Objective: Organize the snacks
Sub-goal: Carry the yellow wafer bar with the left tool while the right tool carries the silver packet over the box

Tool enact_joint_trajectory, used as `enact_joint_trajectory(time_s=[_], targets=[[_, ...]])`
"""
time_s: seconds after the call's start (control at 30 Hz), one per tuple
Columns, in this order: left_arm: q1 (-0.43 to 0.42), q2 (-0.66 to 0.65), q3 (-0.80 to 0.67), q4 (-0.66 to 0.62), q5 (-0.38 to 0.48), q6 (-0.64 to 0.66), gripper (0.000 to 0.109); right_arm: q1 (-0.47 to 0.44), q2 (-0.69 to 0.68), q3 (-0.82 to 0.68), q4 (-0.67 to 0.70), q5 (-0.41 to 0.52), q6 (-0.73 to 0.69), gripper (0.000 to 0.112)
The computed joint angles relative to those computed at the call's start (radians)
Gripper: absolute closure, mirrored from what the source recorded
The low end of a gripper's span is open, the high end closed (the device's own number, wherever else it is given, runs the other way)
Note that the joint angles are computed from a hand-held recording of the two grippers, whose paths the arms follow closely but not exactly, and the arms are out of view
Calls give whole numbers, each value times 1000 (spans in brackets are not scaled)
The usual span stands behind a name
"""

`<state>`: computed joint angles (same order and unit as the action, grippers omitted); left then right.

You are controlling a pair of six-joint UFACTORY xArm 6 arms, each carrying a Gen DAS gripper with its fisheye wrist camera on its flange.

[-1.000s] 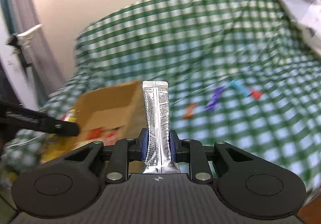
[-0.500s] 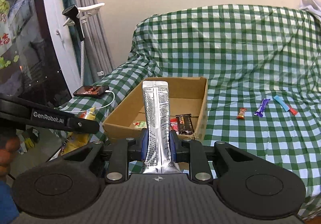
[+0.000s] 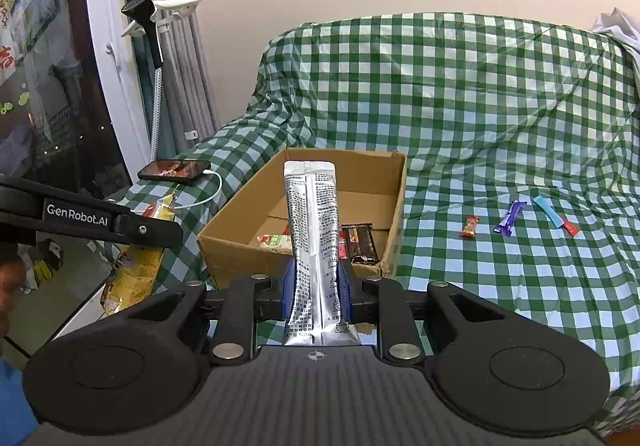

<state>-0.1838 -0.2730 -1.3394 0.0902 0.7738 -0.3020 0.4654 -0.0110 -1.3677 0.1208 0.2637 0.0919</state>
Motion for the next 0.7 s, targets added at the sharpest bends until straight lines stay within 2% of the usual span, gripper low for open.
enact_joint_trajectory(time_s=[0.33,0.7], targets=[[48,77,-72,-47,9,21,82,-13,73,-102,-62,56,54,89],[104,270,-284,-82,0,52,82,-25,281,-394,-31,165,14,89]])
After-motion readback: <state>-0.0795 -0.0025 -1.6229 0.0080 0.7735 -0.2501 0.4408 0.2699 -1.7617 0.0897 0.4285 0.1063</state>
